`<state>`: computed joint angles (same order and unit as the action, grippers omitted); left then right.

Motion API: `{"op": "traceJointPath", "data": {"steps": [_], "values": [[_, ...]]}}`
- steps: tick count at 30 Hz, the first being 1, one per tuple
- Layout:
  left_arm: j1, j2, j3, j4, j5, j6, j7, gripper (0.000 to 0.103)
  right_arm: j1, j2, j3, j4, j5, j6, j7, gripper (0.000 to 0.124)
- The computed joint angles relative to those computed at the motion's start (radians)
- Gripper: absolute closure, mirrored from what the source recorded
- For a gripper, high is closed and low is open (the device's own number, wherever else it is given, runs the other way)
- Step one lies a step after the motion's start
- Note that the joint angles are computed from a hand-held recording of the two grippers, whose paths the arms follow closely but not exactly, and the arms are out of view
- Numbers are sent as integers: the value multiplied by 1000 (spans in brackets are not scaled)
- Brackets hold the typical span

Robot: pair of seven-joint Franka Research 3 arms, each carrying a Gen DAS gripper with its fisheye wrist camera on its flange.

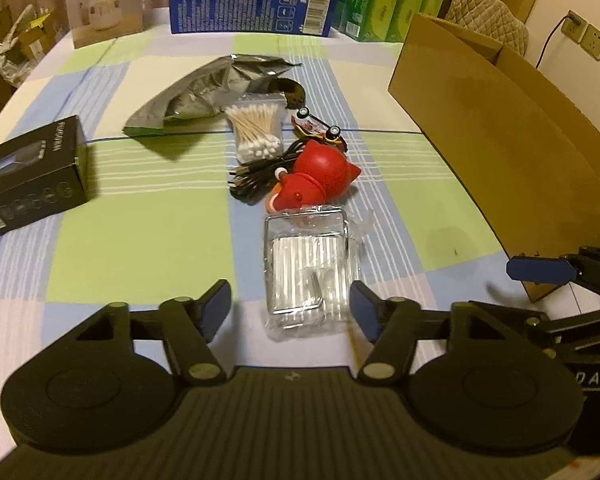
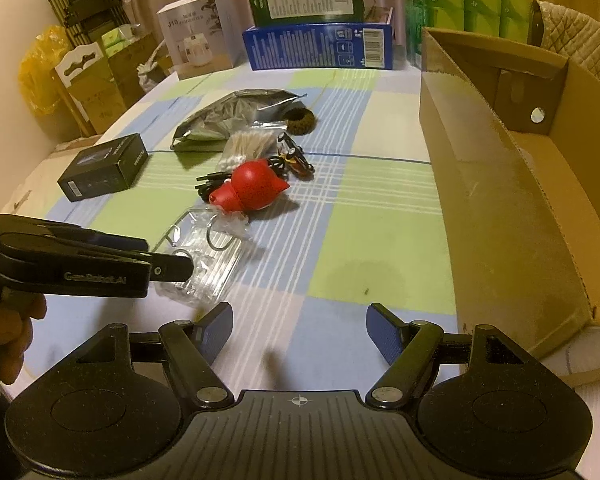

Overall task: Organize objects
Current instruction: 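Grasp the clear box of cotton swabs with the left gripper, then grasp the red figurine with the right gripper while the left holds the swab box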

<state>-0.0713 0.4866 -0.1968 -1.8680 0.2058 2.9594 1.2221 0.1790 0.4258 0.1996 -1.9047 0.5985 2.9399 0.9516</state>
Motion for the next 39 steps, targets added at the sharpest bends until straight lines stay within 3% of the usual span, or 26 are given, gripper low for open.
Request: {"op": "traceJointPath", "data": {"steps": [9, 18, 25, 28, 34, 39], "values": [[27, 37, -34, 40, -29, -28, 51, 74, 14, 19, -14, 21, -29, -12, 23, 52], [7, -45, 19, -41, -15, -35, 7, 77, 2, 59, 19, 85, -36, -19, -46, 52], [1, -73, 79, -65, 37, -17, -83, 77, 4, 152, 43, 222, -70, -46, -156, 52], [3, -66, 93, -56, 53, -8, -114, 77, 17, 200, 38, 287, -92, -44, -187, 46], [22, -43, 88, -36, 55, 7, -146, 77, 32, 309, 39, 453, -134, -92, -242, 41], [35, -19, 78, -16, 51, 20, -155, 77, 85, 400, -6, 588, -204, -143, -236, 41]]}}
